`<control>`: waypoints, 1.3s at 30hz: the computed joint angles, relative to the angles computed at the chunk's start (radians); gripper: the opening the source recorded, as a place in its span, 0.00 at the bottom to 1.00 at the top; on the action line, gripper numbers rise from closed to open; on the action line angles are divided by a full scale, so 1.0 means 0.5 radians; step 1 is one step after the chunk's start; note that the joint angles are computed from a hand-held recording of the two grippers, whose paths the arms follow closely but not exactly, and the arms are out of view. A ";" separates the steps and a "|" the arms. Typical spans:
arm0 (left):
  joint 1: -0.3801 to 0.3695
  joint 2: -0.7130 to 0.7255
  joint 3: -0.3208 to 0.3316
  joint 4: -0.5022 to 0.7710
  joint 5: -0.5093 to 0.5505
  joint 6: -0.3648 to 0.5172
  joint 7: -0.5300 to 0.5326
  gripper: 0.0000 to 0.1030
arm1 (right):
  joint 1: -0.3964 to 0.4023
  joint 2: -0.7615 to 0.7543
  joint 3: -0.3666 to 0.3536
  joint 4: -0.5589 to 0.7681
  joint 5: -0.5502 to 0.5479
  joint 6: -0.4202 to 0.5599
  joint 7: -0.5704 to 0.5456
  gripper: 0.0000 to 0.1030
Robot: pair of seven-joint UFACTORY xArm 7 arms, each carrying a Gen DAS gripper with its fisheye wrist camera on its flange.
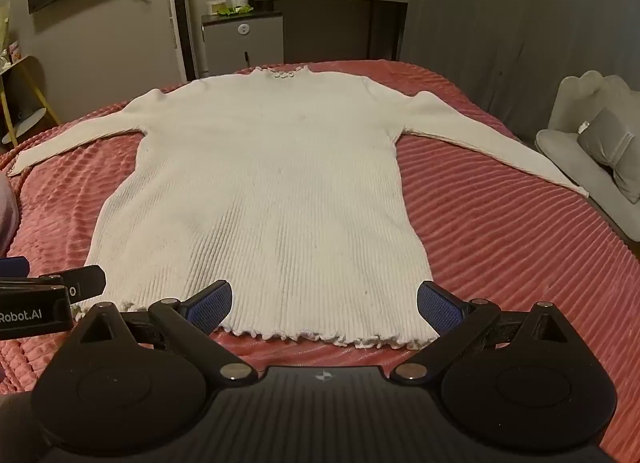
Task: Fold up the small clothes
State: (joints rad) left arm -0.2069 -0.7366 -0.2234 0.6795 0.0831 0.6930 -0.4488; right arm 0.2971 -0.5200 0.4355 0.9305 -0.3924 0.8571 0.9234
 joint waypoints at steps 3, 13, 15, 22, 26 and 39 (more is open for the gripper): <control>0.001 0.028 0.010 0.019 -0.007 0.001 0.002 1.00 | -0.001 0.006 0.006 0.011 -0.010 0.010 -0.001 0.96; 0.024 -0.012 -0.033 -0.023 0.048 -0.031 -0.073 1.00 | 0.001 0.006 -0.008 0.022 -0.012 -0.008 -0.003 0.96; 0.022 -0.012 -0.030 -0.022 0.052 -0.030 -0.070 1.00 | 0.007 -0.019 -0.009 -0.004 -0.004 -0.016 0.005 0.96; 0.019 -0.011 -0.023 -0.020 0.051 -0.019 -0.069 1.00 | -0.002 -0.028 0.002 -0.016 0.003 -0.023 0.003 0.96; 0.029 -0.014 -0.032 -0.023 0.060 -0.021 -0.082 1.00 | -0.003 -0.020 0.004 -0.011 0.006 -0.024 -0.002 0.96; 0.033 -0.007 -0.032 -0.025 0.062 -0.019 -0.102 1.00 | -0.002 -0.027 -0.002 -0.020 0.015 -0.041 -0.030 0.96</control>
State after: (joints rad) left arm -0.1903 -0.7402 -0.2392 0.6672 0.1142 0.6836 -0.4999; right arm 0.2960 -0.5332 0.4344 0.9203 -0.3847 0.8367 0.9085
